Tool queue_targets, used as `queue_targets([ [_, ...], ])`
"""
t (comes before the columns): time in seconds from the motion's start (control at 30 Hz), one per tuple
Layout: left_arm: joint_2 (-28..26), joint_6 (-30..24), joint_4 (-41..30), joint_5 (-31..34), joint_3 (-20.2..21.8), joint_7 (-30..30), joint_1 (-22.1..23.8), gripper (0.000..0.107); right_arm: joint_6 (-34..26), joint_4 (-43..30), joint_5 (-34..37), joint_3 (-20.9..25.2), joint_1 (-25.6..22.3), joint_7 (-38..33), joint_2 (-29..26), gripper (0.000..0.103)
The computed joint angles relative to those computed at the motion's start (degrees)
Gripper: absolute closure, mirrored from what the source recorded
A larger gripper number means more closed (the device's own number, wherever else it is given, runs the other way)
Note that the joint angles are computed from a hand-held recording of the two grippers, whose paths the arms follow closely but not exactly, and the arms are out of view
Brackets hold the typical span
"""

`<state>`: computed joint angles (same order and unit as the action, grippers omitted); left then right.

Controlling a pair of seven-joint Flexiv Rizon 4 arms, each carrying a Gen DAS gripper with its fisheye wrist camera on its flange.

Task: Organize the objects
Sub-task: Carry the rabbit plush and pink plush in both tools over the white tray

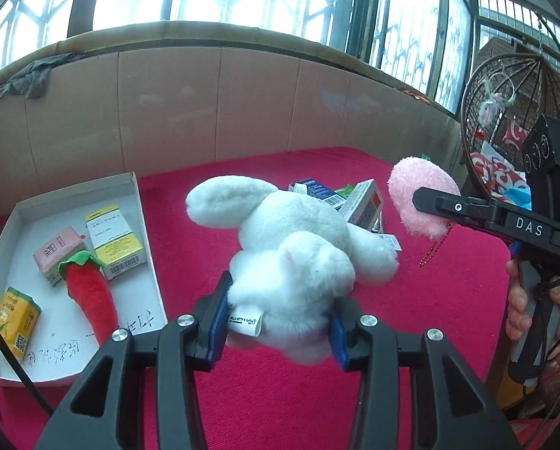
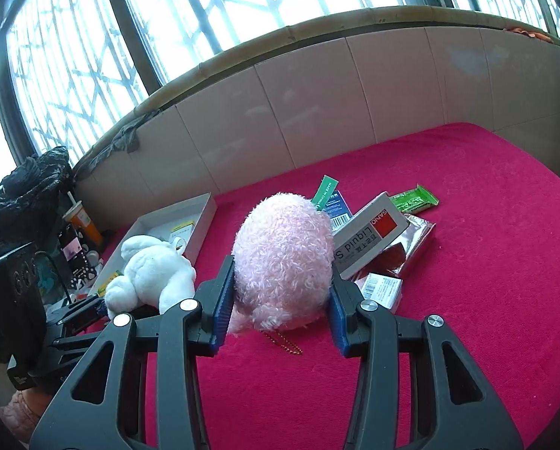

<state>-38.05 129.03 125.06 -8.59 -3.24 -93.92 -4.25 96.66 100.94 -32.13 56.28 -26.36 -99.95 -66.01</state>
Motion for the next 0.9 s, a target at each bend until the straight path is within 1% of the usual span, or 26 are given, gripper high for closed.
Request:
queue_targets([
  [0.37, 0.3, 3.3, 1.3, -0.1, 0.5, -1.2, -0.1, 0.063, -0.6, 0.3, 0.8, -0.1, 0.4, -0.1, 0.2, 0.060],
  [0.67, 0.4, 4.5, 1.9, -0.7, 0.6, -1.5, -0.2, 0.063, -1.1, 0.4, 1.6, -0.2, 0.6, -0.6, 0.3, 0.060],
  [0.9, 0.6, 6.2, 2.9, -0.2, 0.6, -2.6, 0.6, 0.063, -1.1, 0.7, 2.5, -0.7, 1.3, -1.2, 1.1, 0.060],
])
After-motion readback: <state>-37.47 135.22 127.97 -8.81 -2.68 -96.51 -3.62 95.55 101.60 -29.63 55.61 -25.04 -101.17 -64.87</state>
